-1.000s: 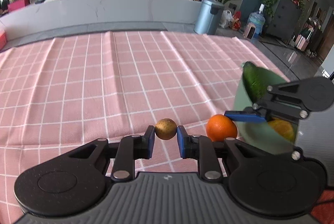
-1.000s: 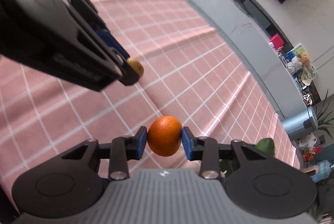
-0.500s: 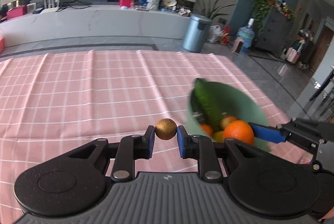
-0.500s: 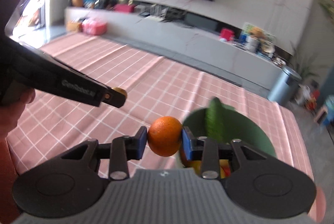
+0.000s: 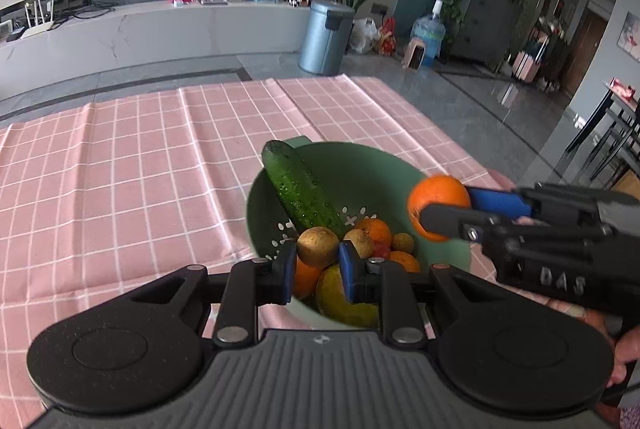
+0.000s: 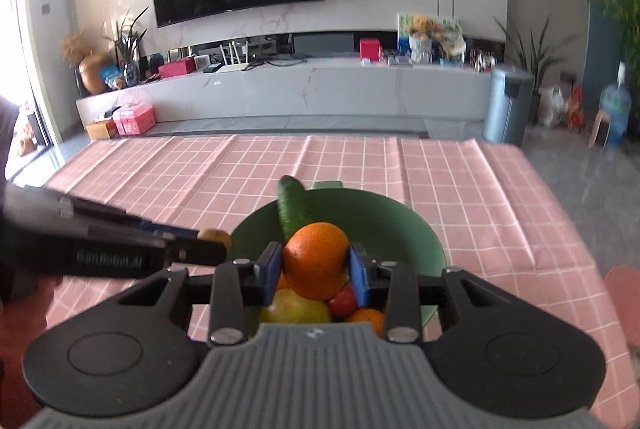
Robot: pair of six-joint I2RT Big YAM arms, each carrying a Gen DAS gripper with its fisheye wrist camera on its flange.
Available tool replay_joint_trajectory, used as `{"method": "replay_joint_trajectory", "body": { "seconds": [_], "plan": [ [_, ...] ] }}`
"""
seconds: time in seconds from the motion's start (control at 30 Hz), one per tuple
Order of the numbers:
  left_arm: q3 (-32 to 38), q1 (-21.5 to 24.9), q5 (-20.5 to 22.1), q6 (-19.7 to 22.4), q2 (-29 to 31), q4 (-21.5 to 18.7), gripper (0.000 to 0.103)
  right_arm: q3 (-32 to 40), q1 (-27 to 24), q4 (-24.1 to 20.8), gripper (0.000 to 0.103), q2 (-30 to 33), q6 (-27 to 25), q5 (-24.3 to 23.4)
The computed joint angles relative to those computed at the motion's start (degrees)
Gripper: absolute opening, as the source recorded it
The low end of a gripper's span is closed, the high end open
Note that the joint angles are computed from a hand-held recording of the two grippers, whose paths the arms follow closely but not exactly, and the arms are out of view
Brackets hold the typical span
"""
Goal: Organize fruits
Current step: 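Carry kiwi and orange over the colander and lower them in, then open both tools and pull them back from the colander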
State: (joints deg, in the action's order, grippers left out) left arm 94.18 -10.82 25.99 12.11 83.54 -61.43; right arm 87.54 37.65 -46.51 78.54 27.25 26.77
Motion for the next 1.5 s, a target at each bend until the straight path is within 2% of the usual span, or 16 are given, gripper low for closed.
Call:
{"method": "replay_joint_trajectory", "body": {
  "seconds": [0.23,0.4,0.5,0.63,0.77,0.9,1.17,1.33,1.43,1.5],
  "plan": [
    [1.62,-2.19,-5.94,1.95,2.61,-0.88,0.025,2.09,-6.69,0.30,0.032,4.10,0.43,-8.81],
    [3.06,-2.75,-8.54,1.67,4.15,-2.64,0.025,4.08,-9.21,-0.69,0.032,7.55,0.06,-12.38],
    [3.79,-2.86,-9.32,1.81,4.81,-3.30,0.025,5.87,-10.32,-1.77,0.032,9.73,-0.33,-13.86],
    [3.84,-3.31,-10.27,2.57,5.05,-3.40,0.025,9.61,-11.80,-5.37,0.033,13.19,0.85,-15.42],
    [4.11,-3.72,-10.33,2.99,5.40,-3.40,0.025,11.52,-12.77,-5.96,0.033,14.85,1.20,-18.13],
    [4.93,-3.87,-10.06,2.27,6.19,-4.23,0.025,12.80,-13.05,-6.88,0.033,15.85,1.32,-18.55],
    [4.20,-3.75,-9.96,2.78,5.93,-3.32,0.028,14.38,-13.29,-8.48,0.034,16.68,1.65,-19.02],
    [4.00,-3.64,-9.22,2.68,5.40,-3.07,0.042,14.94,-13.17,-8.74,0.035,16.49,1.80,-18.45],
    [3.87,-3.66,-9.99,2.65,4.51,-2.74,0.044,15.26,-12.73,-9.13,0.035,15.88,1.62,-17.21],
    [4.03,-3.27,-9.08,2.80,3.81,-3.04,0.044,15.53,-12.23,-9.52,0.035,15.16,1.27,-15.96]
  ]
}}
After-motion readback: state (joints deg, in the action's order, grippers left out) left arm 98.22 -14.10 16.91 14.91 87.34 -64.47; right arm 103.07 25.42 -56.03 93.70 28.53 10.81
